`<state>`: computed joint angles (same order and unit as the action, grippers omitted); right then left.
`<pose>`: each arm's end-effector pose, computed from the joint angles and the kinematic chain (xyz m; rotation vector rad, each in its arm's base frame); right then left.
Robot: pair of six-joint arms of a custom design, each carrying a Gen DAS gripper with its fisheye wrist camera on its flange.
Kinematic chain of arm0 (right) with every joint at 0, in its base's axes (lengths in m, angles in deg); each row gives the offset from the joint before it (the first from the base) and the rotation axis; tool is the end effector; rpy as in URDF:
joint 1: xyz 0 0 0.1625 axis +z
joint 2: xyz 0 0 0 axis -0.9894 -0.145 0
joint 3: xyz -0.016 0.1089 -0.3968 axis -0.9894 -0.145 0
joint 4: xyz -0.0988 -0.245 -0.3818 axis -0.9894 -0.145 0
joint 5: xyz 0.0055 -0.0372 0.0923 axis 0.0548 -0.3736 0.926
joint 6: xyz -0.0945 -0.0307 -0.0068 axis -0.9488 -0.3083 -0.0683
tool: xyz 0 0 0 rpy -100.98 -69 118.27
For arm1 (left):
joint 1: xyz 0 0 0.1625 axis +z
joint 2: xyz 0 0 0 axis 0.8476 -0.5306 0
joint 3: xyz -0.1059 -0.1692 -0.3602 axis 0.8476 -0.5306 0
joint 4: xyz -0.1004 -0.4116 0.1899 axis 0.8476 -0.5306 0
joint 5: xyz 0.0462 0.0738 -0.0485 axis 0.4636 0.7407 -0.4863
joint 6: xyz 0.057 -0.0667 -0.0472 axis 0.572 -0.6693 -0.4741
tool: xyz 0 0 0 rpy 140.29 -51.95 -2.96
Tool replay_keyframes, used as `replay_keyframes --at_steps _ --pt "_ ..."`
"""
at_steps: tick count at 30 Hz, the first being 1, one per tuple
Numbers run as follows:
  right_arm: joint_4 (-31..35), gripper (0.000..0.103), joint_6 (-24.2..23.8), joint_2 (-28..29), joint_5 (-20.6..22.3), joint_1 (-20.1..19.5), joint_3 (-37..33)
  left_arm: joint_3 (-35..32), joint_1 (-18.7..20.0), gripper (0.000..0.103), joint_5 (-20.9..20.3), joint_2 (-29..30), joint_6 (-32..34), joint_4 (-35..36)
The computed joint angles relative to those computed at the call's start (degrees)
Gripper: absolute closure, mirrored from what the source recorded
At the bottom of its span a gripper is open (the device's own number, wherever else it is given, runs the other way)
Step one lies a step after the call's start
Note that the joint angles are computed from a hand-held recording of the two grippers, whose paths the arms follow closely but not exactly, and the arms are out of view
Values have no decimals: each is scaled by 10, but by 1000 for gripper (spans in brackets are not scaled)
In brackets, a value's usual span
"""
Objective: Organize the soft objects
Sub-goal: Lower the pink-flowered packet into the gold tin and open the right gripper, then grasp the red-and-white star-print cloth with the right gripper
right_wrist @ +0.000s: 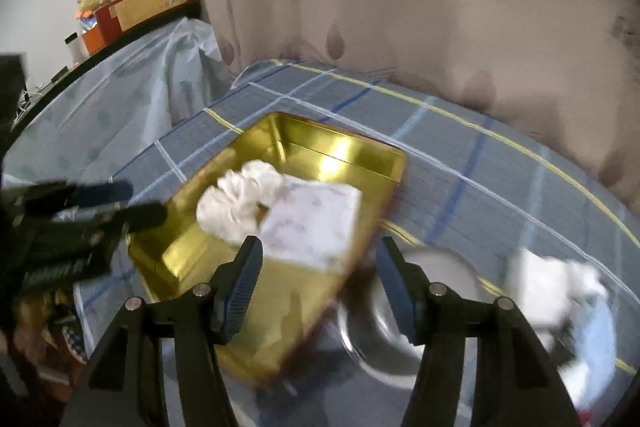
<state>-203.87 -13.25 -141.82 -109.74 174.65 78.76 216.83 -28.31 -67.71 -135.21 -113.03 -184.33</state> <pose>0.1442 -0.5153 0.1059 1.4578 -2.4185 0.3051 -0.2261 -0.3761 0.0764 -0.3530 2.0631 -0.9492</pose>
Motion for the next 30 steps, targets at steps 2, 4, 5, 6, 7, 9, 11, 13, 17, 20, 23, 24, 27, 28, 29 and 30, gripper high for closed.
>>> replay_keyframes --at_steps 2,4,5,6,7,9,11,13,17,20,23,24,27,28,29,30 --pt "-7 46 -23 -41 6 -18 21 -10 -1 50 -2 18 24 -17" --pt "-6 46 -43 -90 8 -43 40 -19 -2 50 -2 40 58 -51" --pt "-2 46 -47 -113 7 -57 47 -26 -2 50 -2 56 78 -69" --pt "-4 46 -50 -128 4 -67 51 -32 0 50 -3 69 97 -89" --pt "-5 46 -54 -146 -1 -81 54 -35 1 50 -2 79 113 -107" --pt "-31 46 -68 -175 -18 -105 62 -48 5 50 -6 111 157 -155" --pt "-38 46 -74 -200 -24 -130 64 -58 11 50 -12 139 207 -206" --pt "-29 46 -64 -216 -32 -153 55 -71 15 50 -18 166 239 -240" --pt "-14 46 -43 -233 -38 -195 38 -102 24 50 -40 225 319 -316" --pt "-13 46 -38 -228 -42 -213 33 -126 26 50 -56 263 380 -360" --pt "20 46 -13 -219 -44 -220 24 -143 26 50 -70 293 424 -389" --pt "30 46 -4 -212 -44 -221 19 -150 25 50 -74 301 429 -385" --pt "43 46 13 -193 -46 -220 10 -161 26 50 -84 316 435 -376" --pt "50 46 23 -187 -43 -220 7 -163 27 50 -88 320 435 -374" --pt "58 46 33 -181 -43 -220 1 -163 26 50 -90 320 434 -373" --pt "65 46 43 -174 -44 -220 -4 -164 27 50 -93 323 431 -369"
